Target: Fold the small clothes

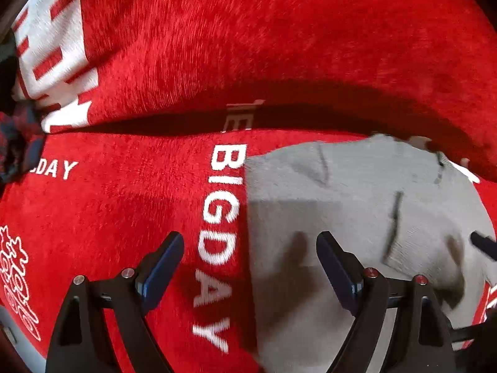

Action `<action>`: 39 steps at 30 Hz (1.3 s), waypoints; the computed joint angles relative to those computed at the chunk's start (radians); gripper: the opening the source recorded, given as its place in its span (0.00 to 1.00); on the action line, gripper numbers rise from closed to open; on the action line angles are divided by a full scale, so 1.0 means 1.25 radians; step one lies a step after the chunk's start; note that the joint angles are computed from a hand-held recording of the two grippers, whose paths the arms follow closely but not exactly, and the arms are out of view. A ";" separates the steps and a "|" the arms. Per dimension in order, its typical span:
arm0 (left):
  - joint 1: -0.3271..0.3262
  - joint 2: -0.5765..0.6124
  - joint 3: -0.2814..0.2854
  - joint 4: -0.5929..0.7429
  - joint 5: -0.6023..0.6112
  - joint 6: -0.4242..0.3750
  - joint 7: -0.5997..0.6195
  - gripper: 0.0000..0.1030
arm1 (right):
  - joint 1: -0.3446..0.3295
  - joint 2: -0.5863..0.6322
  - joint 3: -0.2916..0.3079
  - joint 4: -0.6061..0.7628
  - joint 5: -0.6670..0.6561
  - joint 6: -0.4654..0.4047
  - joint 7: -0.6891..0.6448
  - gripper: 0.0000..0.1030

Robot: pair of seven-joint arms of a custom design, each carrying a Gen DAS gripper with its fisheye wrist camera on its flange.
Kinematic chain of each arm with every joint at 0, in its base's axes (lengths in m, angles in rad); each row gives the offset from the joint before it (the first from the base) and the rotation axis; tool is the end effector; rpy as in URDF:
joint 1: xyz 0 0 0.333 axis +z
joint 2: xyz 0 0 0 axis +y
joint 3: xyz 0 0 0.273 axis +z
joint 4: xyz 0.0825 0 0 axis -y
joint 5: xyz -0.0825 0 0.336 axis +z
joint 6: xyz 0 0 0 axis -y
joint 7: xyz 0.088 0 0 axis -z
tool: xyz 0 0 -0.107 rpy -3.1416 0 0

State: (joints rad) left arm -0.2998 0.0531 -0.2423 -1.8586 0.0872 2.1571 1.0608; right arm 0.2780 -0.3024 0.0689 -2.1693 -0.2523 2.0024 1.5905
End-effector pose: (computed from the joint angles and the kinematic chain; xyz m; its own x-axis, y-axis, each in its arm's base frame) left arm 0.4760 -0.2801 0.4852 -0.0765 -0.9954 0.0581 -0.9674 0.0600 -0.2460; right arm 0.4231 0.1392 0.5067 0.3757 -0.8906 0.2561 -0.9008 -0.4159 -0.1246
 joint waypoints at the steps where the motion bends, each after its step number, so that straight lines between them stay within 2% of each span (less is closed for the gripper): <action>1: 0.001 0.009 0.001 0.006 -0.003 -0.002 -0.003 0.85 | -0.002 0.024 0.007 0.008 -0.019 -0.008 0.002 0.80; 2: 0.002 0.021 0.003 0.013 -0.008 -0.005 -0.007 0.85 | -0.002 0.038 0.002 0.013 -0.011 -0.013 -0.003 0.72; 3: 0.003 0.029 0.005 0.017 -0.017 -0.005 -0.009 0.85 | -0.003 0.038 -0.021 0.016 0.049 -0.001 -0.021 0.53; 4: 0.005 0.034 0.007 0.019 -0.024 -0.004 -0.010 0.85 | -0.010 0.030 -0.030 0.014 0.073 0.003 -0.015 0.20; 5: 0.006 0.038 0.008 0.021 -0.031 -0.003 -0.009 0.85 | -0.021 0.023 -0.030 0.015 0.066 0.009 0.008 0.10; 6: 0.007 0.046 0.009 0.027 -0.037 -0.005 -0.006 0.85 | -0.032 0.005 -0.038 0.004 0.071 0.031 0.030 0.11; 10: 0.004 0.079 0.012 0.066 -0.045 -0.025 0.020 0.85 | -0.094 -0.148 -0.137 -0.120 0.254 0.159 0.099 0.11; 12: 0.002 0.099 0.015 0.090 -0.046 -0.036 0.026 0.85 | -0.137 -0.214 -0.167 -0.178 0.292 0.167 0.156 0.14; 14: 0.005 0.112 0.020 0.103 -0.058 -0.040 0.029 0.85 | -0.185 -0.273 -0.213 -0.234 0.349 0.135 0.228 0.41; 15: 0.006 0.120 0.022 0.113 -0.064 -0.046 0.028 0.84 | -0.209 -0.301 -0.227 -0.259 0.366 0.119 0.259 0.64; 16: 0.006 0.129 0.024 0.124 -0.066 -0.053 0.027 0.84 | -0.237 -0.337 -0.239 -0.291 0.380 0.106 0.297 0.68; 18: 0.002 0.148 0.025 0.147 -0.063 -0.060 0.028 0.82 | -0.267 -0.386 -0.256 -0.329 0.398 0.087 0.331 0.68; 19: 0.002 0.164 0.023 0.169 -0.073 -0.061 0.040 0.69 | -0.273 -0.398 -0.269 -0.339 0.412 0.083 0.339 0.68; 21: 0.007 0.184 0.015 0.198 -0.115 -0.054 0.078 0.38 | -0.276 -0.414 -0.279 -0.354 0.434 0.080 0.347 0.68; 22: 0.003 0.191 0.014 0.211 -0.116 -0.056 0.091 0.32 | -0.277 -0.406 -0.275 -0.351 0.438 0.079 0.359 0.68; 23: -0.004 0.198 0.016 0.226 -0.105 -0.060 0.099 0.13 | -0.281 -0.399 -0.269 -0.349 0.435 0.078 0.371 0.68; 24: -0.010 0.204 0.017 0.241 -0.099 -0.065 0.107 0.13 | -0.284 -0.390 -0.258 -0.347 0.431 0.079 0.388 0.61; 25: -0.013 0.202 0.020 0.243 -0.098 -0.058 0.103 0.13 | -0.286 -0.375 -0.245 -0.332 0.415 0.065 0.402 0.28; 26: -0.010 0.189 0.020 0.226 -0.109 -0.040 0.102 0.12 | -0.275 -0.358 -0.241 -0.312 0.406 0.048 0.399 0.06; 27: -0.001 0.166 0.021 0.197 -0.133 -0.010 0.101 0.12 | -0.259 -0.335 -0.241 -0.288 0.405 0.045 0.385 0.08; 30: 0.027 0.107 0.023 0.114 -0.199 0.065 0.113 0.12 | -0.191 -0.296 -0.260 -0.224 0.449 0.094 0.274 0.08; 33: 0.043 0.100 0.033 0.086 -0.204 0.080 0.106 0.09 | -0.141 -0.264 -0.275 -0.163 0.486 0.171 0.139 0.08; 34: 0.038 0.102 0.049 0.080 -0.217 0.081 0.103 0.09 | -0.141 -0.250 -0.277 -0.151 0.487 0.183 0.115 0.08; 36: 0.069 0.077 0.040 0.038 -0.250 0.084 0.108 0.09 | -0.167 -0.228 -0.275 -0.152 0.478 0.184 0.116 0.08; 39: 0.071 0.089 0.037 0.047 -0.233 0.085 0.130 0.09 | -0.209 -0.193 -0.282 -0.186 0.485 0.156 0.146 0.08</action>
State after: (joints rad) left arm -0.2115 0.1648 -0.1966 -1.7995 -0.2043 2.2639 1.2236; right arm 0.0169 -0.5442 -0.2842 -2.4012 0.3533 2.1975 1.7735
